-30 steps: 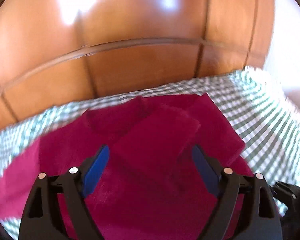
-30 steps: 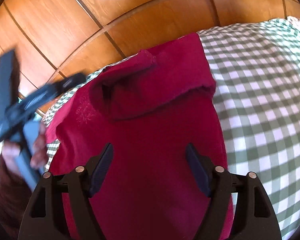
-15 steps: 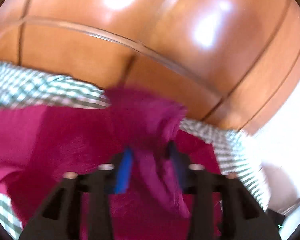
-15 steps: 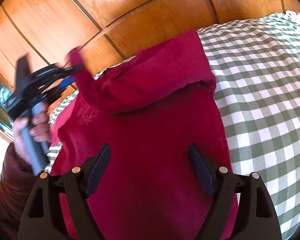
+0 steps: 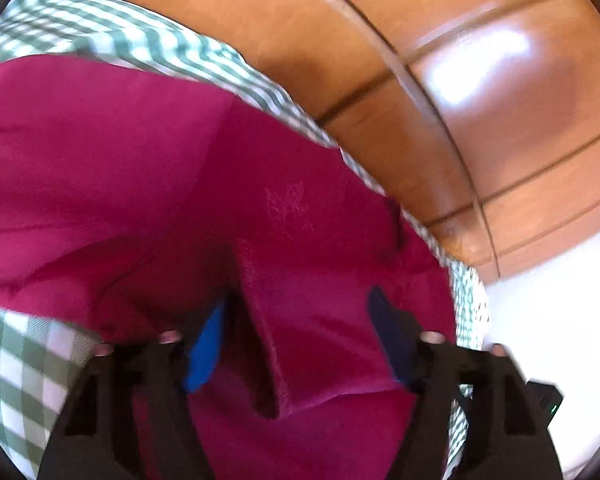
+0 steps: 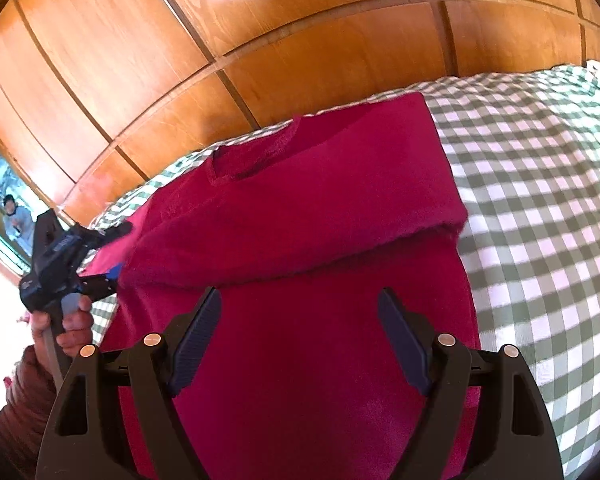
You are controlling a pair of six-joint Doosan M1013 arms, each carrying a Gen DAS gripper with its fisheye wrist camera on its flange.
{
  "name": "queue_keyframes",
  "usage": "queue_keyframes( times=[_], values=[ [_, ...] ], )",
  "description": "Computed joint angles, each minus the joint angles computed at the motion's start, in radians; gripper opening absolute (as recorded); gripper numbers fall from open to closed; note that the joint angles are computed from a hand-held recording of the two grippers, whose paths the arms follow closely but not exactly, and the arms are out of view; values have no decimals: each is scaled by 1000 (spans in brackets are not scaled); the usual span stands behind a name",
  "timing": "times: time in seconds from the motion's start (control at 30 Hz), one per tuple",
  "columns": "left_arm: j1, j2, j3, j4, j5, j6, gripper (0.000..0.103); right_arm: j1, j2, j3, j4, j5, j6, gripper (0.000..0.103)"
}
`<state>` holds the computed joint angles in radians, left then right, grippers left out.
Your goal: Fold small clothes
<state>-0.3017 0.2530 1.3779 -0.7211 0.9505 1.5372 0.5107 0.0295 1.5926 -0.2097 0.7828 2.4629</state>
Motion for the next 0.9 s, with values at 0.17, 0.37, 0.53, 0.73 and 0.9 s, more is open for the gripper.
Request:
queue_keyframes(
  times=[0.17, 0.37, 0.53, 0.73, 0.9],
  values=[
    [-31, 9, -49, 110, -12, -8, 7, -12, 38, -56, -13, 40, -56, 79],
    [-57, -38, -69, 202, -181, 97, 7, -24, 93, -116, -70, 64, -94, 79],
    [-97, 23, -115, 577, -17, -142, 27, -26, 157, -144, -61, 143, -105, 79],
    [-137, 5, -54, 910, -7, -422, 53, 21, 175, -132, -223, 158, -32, 87],
    [-103, -60, 16, 866, -73, -539, 51, 18, 171, -125, -225, 154, -31, 90]
  ],
)
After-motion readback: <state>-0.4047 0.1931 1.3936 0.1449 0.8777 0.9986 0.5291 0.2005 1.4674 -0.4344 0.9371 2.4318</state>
